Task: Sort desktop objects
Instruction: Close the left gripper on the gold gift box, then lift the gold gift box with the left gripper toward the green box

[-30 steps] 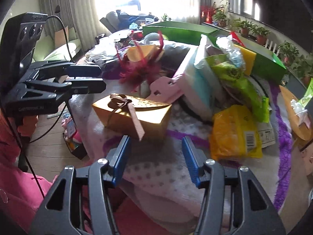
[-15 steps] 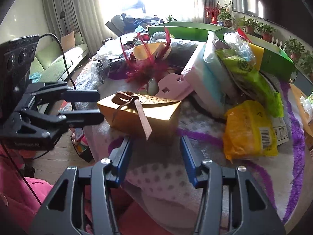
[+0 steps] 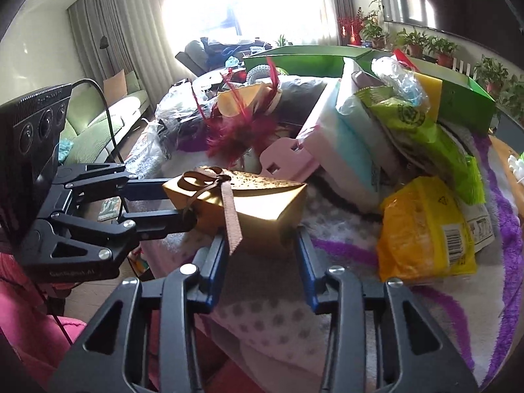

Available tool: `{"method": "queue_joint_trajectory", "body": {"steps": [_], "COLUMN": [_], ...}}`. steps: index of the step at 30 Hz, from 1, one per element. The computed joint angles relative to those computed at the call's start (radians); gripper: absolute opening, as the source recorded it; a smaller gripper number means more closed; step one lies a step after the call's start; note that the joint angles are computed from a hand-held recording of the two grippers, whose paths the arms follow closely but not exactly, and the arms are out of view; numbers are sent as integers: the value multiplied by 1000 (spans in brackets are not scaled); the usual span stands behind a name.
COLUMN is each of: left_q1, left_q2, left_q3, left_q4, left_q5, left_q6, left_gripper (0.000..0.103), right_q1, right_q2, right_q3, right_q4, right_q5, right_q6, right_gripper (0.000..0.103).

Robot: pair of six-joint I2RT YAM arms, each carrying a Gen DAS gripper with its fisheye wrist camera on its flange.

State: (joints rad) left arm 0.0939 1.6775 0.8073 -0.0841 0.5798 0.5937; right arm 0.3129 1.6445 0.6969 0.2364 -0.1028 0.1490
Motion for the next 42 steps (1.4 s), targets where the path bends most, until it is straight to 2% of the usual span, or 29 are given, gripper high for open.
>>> {"method": "queue_joint_trajectory", "body": {"steps": [5,12,22,27,31,42], "left_q1": [2,14,8,-7,8,-9], "left_q2": [-18,6,20,23,3,-105], "left_q3": [-3,41,7,2,19,28], "left_q4": [-7,-90,-21,6,-30,-82], "left_q5": [23,64,63,47,79,89], "left_q6": [2,52,47,22,28,23], "left_gripper": [35,35,35,38,38,38], "right_q1": [21,56,38,39,45,52], "right_q2": [-4,-44,-37,-24,-50,-182], "right_q3": [1,20,-17,-10,-11,-2], "right_q4": [-14,-127,-60,-47,-68,-155], "right_q5": [41,108,83,91,104,154], "right_q6": [55,132,101,117,132,124], "right_gripper": [39,37,39,40,36,35]}}
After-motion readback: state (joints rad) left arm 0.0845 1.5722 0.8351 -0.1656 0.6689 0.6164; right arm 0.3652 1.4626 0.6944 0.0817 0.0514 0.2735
